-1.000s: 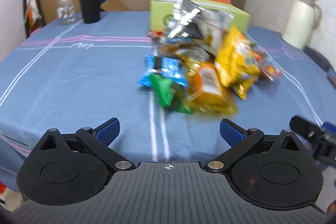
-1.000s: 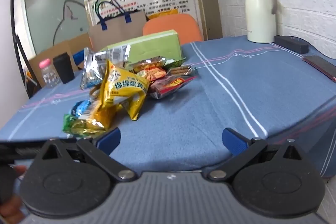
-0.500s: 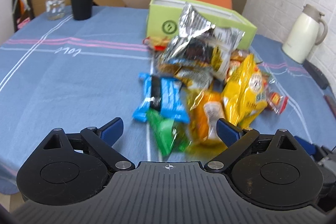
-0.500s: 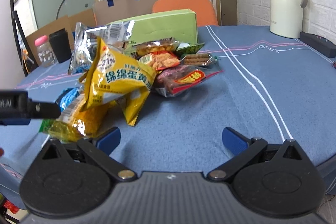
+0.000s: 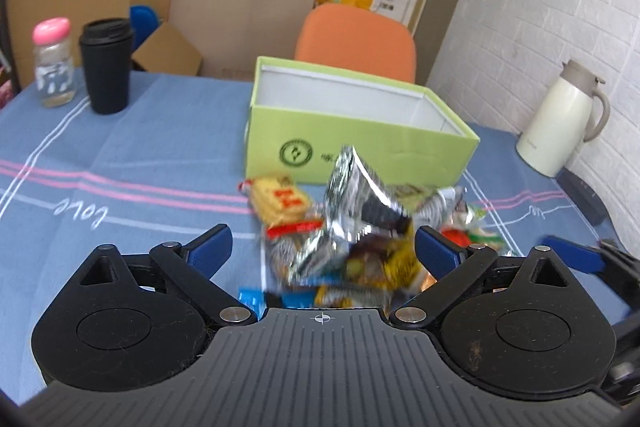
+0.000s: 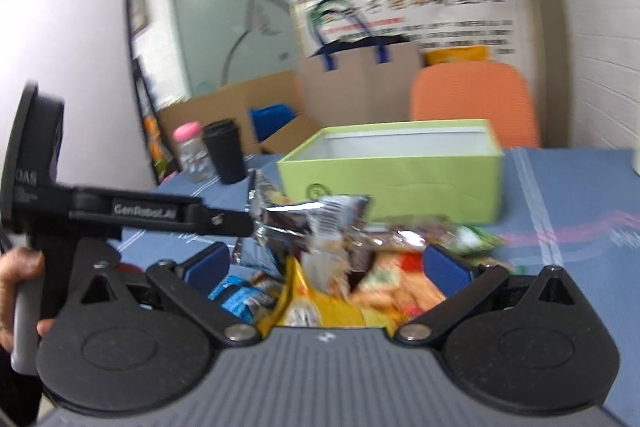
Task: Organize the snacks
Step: 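Close the left gripper on the silver foil snack bag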
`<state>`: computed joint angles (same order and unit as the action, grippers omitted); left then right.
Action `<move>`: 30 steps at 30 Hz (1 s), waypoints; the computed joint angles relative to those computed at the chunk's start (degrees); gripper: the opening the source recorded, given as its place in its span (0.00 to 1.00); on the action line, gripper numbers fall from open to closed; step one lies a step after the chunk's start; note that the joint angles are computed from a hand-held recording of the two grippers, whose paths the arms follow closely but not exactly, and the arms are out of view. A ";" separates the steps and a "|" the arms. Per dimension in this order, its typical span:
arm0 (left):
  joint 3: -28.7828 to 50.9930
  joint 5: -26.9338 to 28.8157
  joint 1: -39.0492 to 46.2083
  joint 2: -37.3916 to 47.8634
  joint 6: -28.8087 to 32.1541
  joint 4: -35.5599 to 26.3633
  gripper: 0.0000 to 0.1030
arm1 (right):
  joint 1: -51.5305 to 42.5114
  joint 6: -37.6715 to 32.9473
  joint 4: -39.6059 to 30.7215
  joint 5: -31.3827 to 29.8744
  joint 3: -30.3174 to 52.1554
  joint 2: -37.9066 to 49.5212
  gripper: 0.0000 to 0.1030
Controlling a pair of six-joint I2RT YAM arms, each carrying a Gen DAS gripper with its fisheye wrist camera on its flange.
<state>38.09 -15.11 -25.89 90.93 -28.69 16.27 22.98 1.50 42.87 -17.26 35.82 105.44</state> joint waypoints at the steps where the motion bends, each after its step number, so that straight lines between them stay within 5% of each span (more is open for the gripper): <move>1: 0.78 1.57 1.07 0.86 0.66 0.00 0.82 | 0.40 -1.56 -2.02 -0.27 2.53 1.74 1.00; 20: 11.56 20.46 10.32 14.21 5.48 0.98 0.68 | 0.76 -6.33 -25.22 -5.57 27.77 15.54 0.98; 25: 10.88 20.53 10.89 12.82 6.67 0.12 0.69 | -0.13 -10.24 -26.95 -4.68 28.94 13.90 0.98; 30: 9.81 18.95 11.15 11.04 6.86 1.48 0.81 | -0.42 -17.33 -30.24 -5.67 33.43 15.87 0.99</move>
<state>47.90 3.84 -14.75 101.97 -21.83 17.75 22.57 -15.82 12.63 -22.93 69.26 121.30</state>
